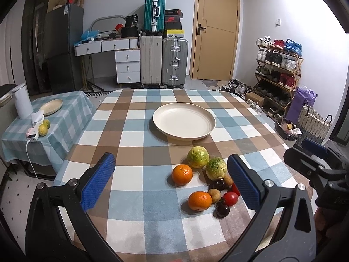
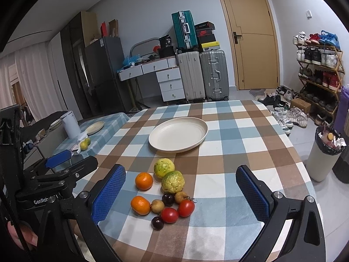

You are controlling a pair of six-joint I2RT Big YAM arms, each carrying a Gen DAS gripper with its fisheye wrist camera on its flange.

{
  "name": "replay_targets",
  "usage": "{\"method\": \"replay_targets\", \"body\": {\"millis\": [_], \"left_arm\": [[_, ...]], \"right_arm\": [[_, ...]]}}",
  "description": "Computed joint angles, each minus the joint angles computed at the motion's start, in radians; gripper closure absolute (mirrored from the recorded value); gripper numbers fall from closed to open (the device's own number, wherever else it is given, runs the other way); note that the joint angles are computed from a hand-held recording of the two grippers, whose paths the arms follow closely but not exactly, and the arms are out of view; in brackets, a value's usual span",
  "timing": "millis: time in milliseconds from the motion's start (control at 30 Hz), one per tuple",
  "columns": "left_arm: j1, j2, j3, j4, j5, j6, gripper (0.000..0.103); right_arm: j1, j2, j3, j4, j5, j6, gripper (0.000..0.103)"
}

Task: Organize fruits

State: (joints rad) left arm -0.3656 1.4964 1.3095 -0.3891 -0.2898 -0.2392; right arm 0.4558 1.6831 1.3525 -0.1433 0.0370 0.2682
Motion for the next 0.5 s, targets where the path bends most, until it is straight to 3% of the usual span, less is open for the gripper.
{"method": "replay_targets", "body": {"millis": [500], "left_arm": [[-0.004, -0.012, -0.013, 0.027, -0.007, 0.006, 0.001]], "right_arm": [[0.004, -0.004, -0.009, 0.009, 0.001, 0.003, 0.0]]}}
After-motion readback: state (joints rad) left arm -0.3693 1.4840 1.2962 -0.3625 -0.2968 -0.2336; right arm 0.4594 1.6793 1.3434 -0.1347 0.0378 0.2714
